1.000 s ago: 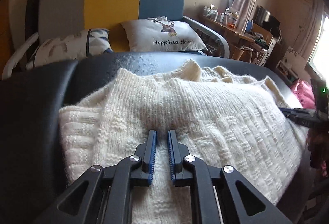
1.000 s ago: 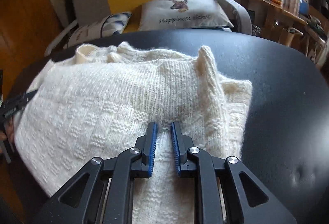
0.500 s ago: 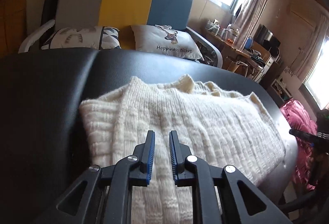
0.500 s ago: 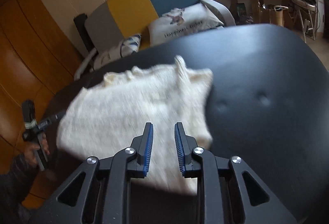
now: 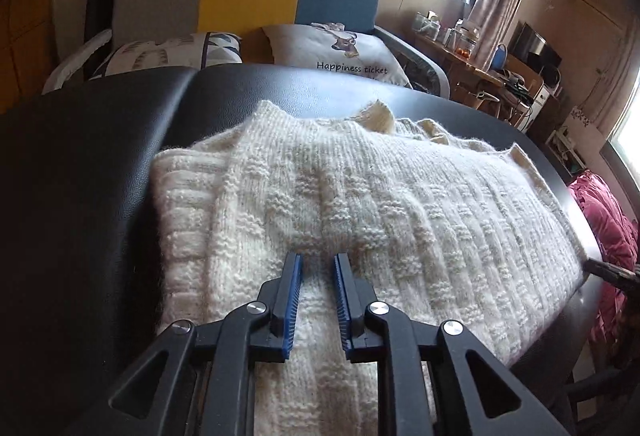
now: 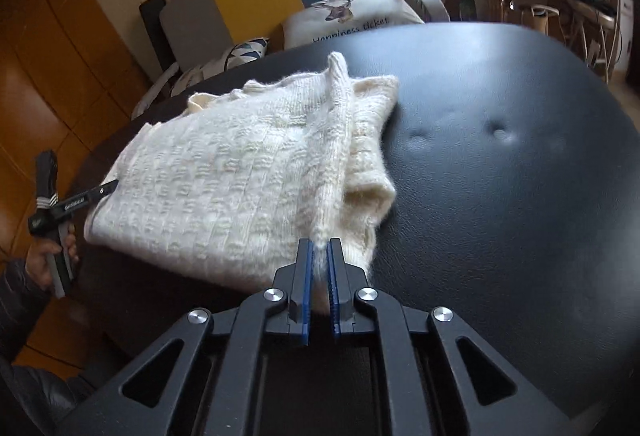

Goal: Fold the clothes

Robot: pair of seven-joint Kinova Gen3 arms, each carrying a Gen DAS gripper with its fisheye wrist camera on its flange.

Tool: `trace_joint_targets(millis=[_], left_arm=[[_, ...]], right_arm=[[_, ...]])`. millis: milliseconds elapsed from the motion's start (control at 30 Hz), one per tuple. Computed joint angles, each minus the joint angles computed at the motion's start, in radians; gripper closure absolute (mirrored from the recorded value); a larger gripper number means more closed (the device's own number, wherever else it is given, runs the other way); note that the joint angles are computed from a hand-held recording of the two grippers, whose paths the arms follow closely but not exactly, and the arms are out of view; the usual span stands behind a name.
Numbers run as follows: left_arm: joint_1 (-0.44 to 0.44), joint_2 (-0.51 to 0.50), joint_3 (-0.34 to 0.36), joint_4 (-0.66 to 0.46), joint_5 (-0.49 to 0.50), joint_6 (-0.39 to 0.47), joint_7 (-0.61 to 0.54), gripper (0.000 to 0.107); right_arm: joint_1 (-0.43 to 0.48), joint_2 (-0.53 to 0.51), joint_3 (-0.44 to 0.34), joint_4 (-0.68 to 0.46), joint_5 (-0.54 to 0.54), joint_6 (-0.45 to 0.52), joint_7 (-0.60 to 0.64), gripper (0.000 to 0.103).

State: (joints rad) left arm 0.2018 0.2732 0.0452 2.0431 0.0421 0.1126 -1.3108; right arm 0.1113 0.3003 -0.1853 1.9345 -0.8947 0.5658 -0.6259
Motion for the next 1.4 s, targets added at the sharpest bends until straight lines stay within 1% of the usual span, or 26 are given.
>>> trace_joint_targets(millis=[33, 67, 100, 133, 167, 233, 300, 367, 433, 467, 500, 567, 667, 767, 833, 867, 900, 933, 967, 1033, 1100, 1167, 1233, 1267, 1333, 1400], left_arm=[[0.044, -0.005, -0.041, -0.008, -0.018, 0.01, 0.028, 0.09], [0.082, -0.01, -0.074, -0.019, -0.048, 0.026, 0.056, 0.09], [0.104, -0.019, -0.089, -0.03, -0.064, 0.043, 0.067, 0.09], [0.108, -0.03, -0.086, -0.035, -0.063, 0.047, 0.062, 0.093], [0.1, -0.04, -0.064, -0.04, -0.046, 0.041, 0.041, 0.093], [0.053, -0.052, 0.023, -0.069, 0.007, 0.044, -0.037, 0.093], [0.003, -0.031, 0.116, -0.15, 0.047, 0.108, -0.118, 0.093], [-0.033, 0.021, 0.208, -0.242, 0.097, 0.152, -0.2, 0.093], [-0.055, 0.099, 0.299, -0.335, 0.107, 0.179, -0.277, 0.092], [-0.046, 0.138, 0.326, -0.381, 0.092, 0.189, -0.299, 0.092], [-0.02, 0.173, 0.333, -0.428, 0.062, 0.206, -0.303, 0.092], [0.065, 0.232, 0.299, -0.52, 0.021, 0.25, -0.313, 0.092], [0.165, 0.312, 0.244, -0.659, 0.007, 0.339, -0.356, 0.092], [0.229, 0.385, 0.192, -0.798, 0.017, 0.438, -0.361, 0.092], [0.265, 0.42, 0.153, -0.861, 0.013, 0.479, -0.343, 0.092], [0.281, 0.439, 0.134, -0.894, 0.003, 0.506, -0.327, 0.092], [0.3, 0.46, 0.106, -0.931, 0.009, 0.541, -0.322, 0.092], [0.328, 0.481, 0.06, -0.97, 0.031, 0.579, -0.326, 0.092], [0.347, 0.498, 0.017, -0.997, 0.07, 0.609, -0.343, 0.092], [0.367, 0.525, -0.047, -1.028, 0.151, 0.655, -0.383, 0.092], [0.38, 0.53, -0.094, -1.025, 0.222, 0.657, -0.413, 0.092], [0.369, 0.528, -0.081, -1.009, 0.235, 0.637, -0.411, 0.092], [0.361, 0.528, -0.073, -1.005, 0.239, 0.633, -0.403, 0.091], [0.364, 0.529, -0.077, -1.005, 0.244, 0.634, -0.403, 0.091], [0.366, 0.529, -0.075, -1.006, 0.234, 0.634, -0.393, 0.091], [0.366, 0.525, -0.07, -1.001, 0.231, 0.628, -0.39, 0.091]], right_arm=[[0.019, 0.0, -0.01, 0.009, -0.006, 0.005, 0.009, 0.095], [0.056, 0.006, -0.027, 0.015, -0.028, 0.026, 0.035, 0.092], [0.102, 0.03, -0.049, 0.01, -0.066, 0.063, 0.064, 0.092], [0.149, 0.043, -0.056, 0.007, -0.106, 0.103, 0.1, 0.09], [0.195, 0.048, -0.074, 0.013, -0.147, 0.129, 0.141, 0.089], [0.284, 0.067, -0.119, 0.018, -0.213, 0.181, 0.222, 0.084], [0.313, 0.1, -0.115, 0.0, -0.238, 0.235, 0.303, 0.07], [0.288, 0.126, -0.049, -0.03, -0.252, 0.313, 0.354, 0.065], [0.239, 0.173, 0.017, -0.085, -0.234, 0.394, 0.361, 0.063], [0.218, 0.197, 0.046, -0.115, -0.225, 0.435, 0.361, 0.063], [0.21, 0.222, 0.055, -0.146, -0.208, 0.468, 0.358, 0.063], [0.202, 0.256, 0.054, -0.196, -0.162, 0.507, 0.35, 0.063], [0.194, 0.309, 0.034, -0.272, -0.095, 0.585, 0.35, 0.063], [0.186, 0.35, 0.015, -0.334, -0.057, 0.635, 0.347, 0.063], [0.183, 0.37, 0.003, -0.37, -0.036, 0.666, 0.35, 0.063], [0.181, 0.385, -0.004, -0.395, -0.022, 0.699, 0.348, 0.063], [0.178, 0.399, -0.009, -0.422, -0.006, 0.731, 0.344, 0.062], [0.156, 0.412, 0.004, -0.452, 0.019, 0.762, 0.328, 0.062], [0.135, 0.429, 0.011, -0.491, 0.05, 0.799, 0.306, 0.061], [0.132, 0.468, -0.023, -0.559, 0.121, 0.878, 0.279, 0.061], [0.122, 0.463, -0.02, -0.58, 0.148, 0.922, 0.302, 0.061], [0.102, 0.466, -0.003, -0.583, 0.174, 0.926, 0.297, 0.061], [0.115, 0.501, -0.011, -0.592, 0.154, 0.949, 0.273, 0.062], [0.117, 0.498, -0.011, -0.587, 0.155, 0.941, 0.275, 0.065], [0.112, 0.455, -0.008, -0.545, 0.164, 0.898, 0.296, 0.065], [0.11, 0.443, -0.004, -0.525, 0.16, 0.877, 0.292, 0.065]])
